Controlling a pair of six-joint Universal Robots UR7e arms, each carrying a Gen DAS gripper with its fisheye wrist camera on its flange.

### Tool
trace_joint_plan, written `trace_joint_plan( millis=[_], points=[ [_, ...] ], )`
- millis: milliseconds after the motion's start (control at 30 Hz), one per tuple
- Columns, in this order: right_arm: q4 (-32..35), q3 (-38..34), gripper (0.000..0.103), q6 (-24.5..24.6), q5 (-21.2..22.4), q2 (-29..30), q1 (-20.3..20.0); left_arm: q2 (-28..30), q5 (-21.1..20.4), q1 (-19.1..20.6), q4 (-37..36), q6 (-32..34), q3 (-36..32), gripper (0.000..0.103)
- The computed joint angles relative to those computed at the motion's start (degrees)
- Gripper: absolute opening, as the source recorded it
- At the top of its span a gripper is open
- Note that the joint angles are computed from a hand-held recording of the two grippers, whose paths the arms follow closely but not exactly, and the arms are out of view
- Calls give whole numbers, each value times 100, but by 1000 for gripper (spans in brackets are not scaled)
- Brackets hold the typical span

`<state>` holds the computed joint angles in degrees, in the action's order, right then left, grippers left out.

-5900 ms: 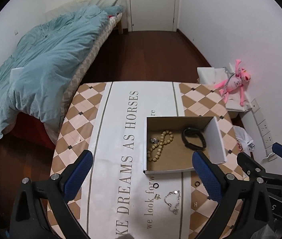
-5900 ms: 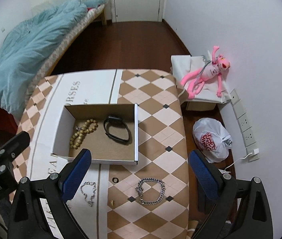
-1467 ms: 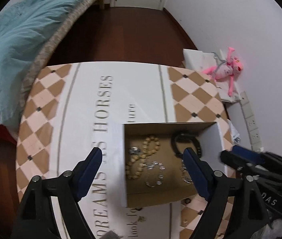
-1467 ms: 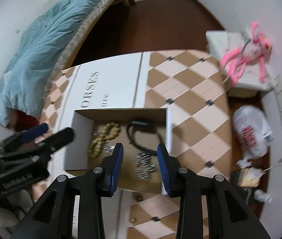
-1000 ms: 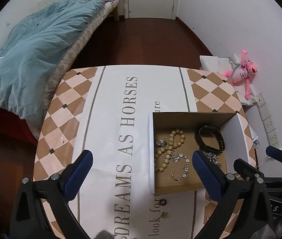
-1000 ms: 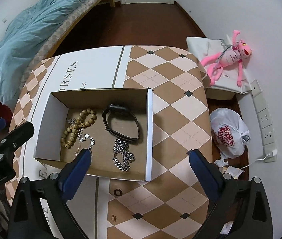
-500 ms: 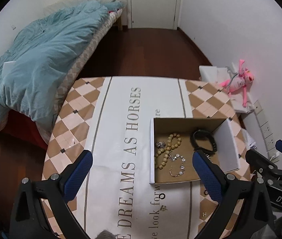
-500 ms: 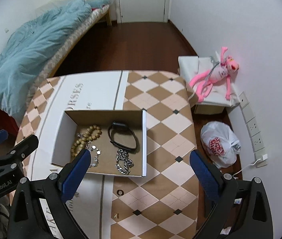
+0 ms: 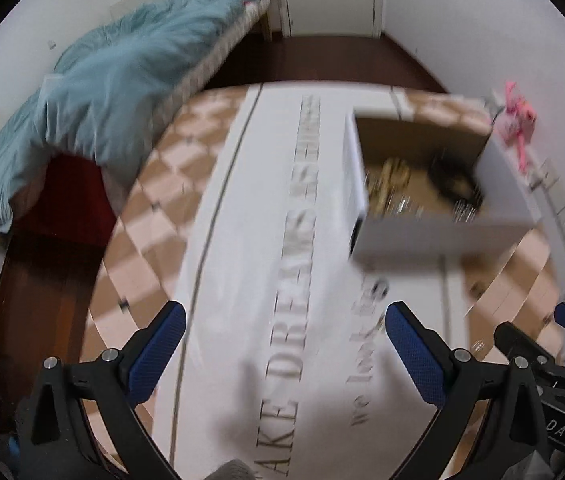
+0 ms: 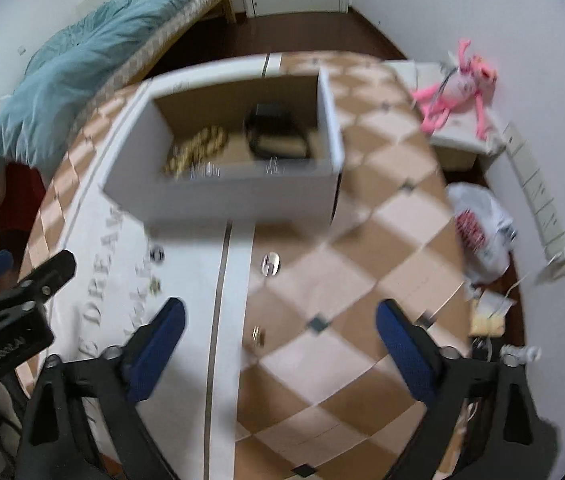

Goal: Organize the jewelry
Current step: 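Grasp a small gold stud with the right tool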

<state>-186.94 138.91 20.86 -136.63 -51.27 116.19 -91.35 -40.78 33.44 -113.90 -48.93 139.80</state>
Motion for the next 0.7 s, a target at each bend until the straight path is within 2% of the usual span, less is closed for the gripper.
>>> trace_joint_plan(
  millis=[67,133,167,233,267,300,367,400,533,700],
  points=[
    [-434,104,82,-61,50,292,-73,-13,-26,61,19,-92,137,102],
    [-865,162,66,-172,110,560,-133,-66,-2,47,137,-220,234,102],
    [-1020,181,63,-196,141,669,-148,-91,-11,55,171,-242,272,102],
    [-1129,148,49,-220,113,829,-134,-106,-39,86,196,-269,321,102],
    [-1106,113,48,-223,57,909,-110,-112,-61,106,221,-280,326,102],
    [-1203,96,42,-313,-7,963,-86,-116,-68,118,227,-286,334,102],
    [-1226,43,28,-384,-117,1050,-42,-110,-62,141,221,-295,348,102],
    [-1275,37,15,-441,-140,1075,-32,-94,-65,146,200,-292,354,102],
    [-1553,103,6,-614,-6,1067,-79,26,-99,142,-23,-154,372,102],
    [-1668,244,4,-465,23,791,-163,373,-345,242,-727,193,343,102]
  ],
)
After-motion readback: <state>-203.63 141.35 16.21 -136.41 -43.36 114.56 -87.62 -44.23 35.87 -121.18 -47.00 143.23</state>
